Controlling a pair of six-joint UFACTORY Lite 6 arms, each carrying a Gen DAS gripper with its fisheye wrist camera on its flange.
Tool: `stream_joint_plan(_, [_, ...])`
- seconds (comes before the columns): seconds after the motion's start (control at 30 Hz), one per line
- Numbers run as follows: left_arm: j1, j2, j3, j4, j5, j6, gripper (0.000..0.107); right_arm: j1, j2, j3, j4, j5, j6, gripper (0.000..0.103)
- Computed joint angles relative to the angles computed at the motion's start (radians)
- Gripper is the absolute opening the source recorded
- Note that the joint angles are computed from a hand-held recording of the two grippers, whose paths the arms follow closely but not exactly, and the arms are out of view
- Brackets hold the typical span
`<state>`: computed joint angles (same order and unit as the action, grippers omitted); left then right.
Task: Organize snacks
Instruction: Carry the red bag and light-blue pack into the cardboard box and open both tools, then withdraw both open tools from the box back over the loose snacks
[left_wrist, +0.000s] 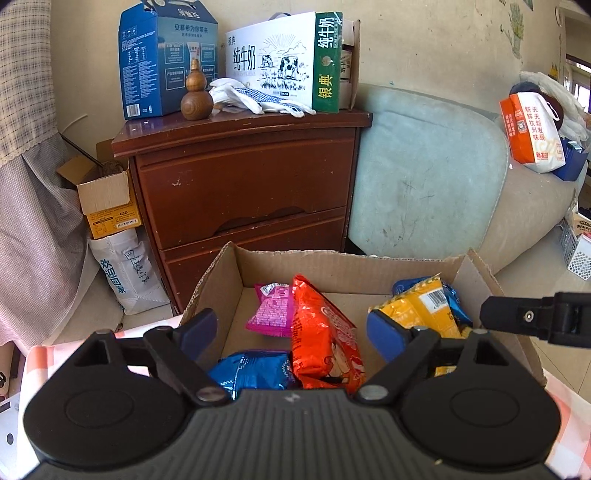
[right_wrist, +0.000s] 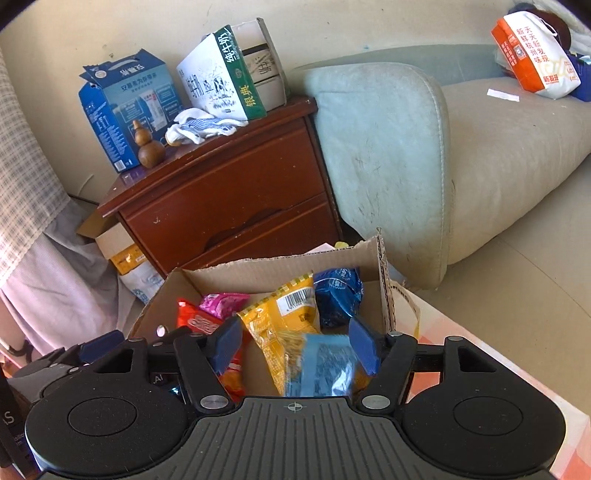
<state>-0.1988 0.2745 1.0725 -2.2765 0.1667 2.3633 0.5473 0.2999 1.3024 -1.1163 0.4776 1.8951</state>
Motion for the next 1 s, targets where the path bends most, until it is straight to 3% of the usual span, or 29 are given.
stream_joint_plan(0.1, [0.017, -0.037, -0.016, 0.082, 0.003, -0.072, 0.088, 0.002, -0.022, -0.021, -0.007, -0.007, 0.009, 0.065])
stream_joint_plan(0.33, [0.102, -0.132, -0.065, 0.535, 0.042, -0.495, 0.089, 0.025, -0.071, -0.06, 0.009, -0.022, -0.03, 0.067])
stream_joint_plan(0.77, [0.287, -0.223, -0.148, 0.973, 0.117, -0.856, 0.091, 0.09, -0.144, -0.145, 0.1, -0.054, -0.225, 0.067])
stream_joint_plan(0.93, [0.328, -0.193, -0.144, 1.073, 0.086, -0.957, 0.092, 0.101, -0.151, -0.183, 0.161, -0.125, -0.335, 0.067])
stream_joint_plan(1.0, [0.337, -0.148, -0.114, 1.194, 0.073, -1.096, 0.092, 0.093, -0.139, -0.19, 0.253, -0.167, -0.432, 0.067])
